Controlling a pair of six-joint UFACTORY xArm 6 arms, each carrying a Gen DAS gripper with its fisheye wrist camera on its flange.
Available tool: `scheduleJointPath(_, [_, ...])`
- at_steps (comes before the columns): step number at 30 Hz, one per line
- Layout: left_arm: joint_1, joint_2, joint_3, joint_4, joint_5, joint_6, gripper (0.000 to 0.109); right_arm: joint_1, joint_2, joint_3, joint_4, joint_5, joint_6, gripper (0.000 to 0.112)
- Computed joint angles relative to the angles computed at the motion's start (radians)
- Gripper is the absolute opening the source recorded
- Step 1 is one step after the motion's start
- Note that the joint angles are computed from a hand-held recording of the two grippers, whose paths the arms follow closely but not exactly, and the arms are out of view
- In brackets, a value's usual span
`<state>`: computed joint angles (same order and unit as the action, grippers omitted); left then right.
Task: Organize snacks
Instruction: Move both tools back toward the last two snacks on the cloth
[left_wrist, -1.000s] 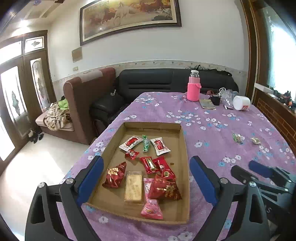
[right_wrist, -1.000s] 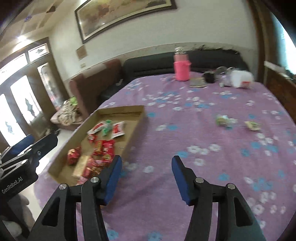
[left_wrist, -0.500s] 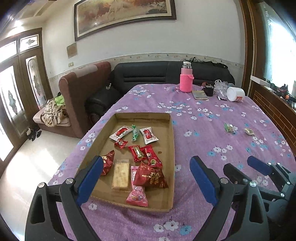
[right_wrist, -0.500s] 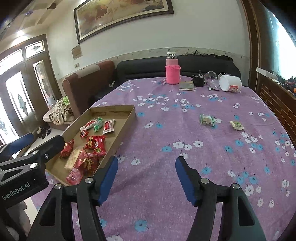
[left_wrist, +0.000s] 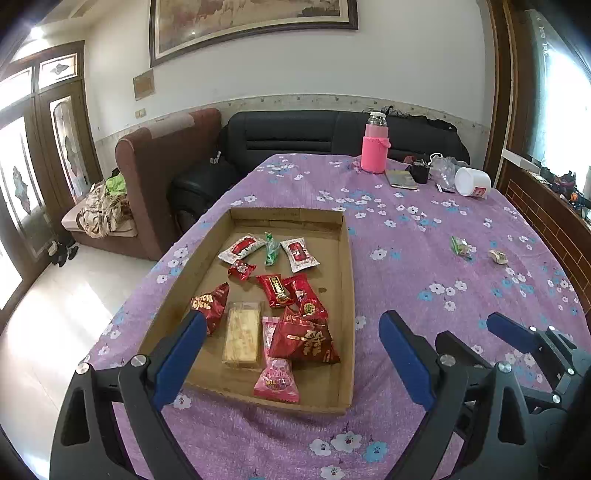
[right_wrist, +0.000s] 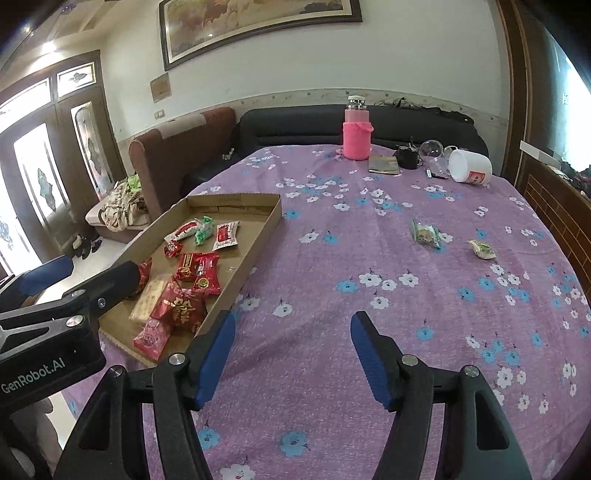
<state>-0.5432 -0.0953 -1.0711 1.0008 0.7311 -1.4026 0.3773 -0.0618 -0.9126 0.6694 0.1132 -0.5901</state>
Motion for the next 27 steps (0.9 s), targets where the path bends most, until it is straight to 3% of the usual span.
scheduleJointPath(27, [0.009, 0.031, -0.012, -0.026, -0.022, 0.031, 0.094, -0.012, 0.019, -0.006, -0.079, 0.021, 0.074, 0.069])
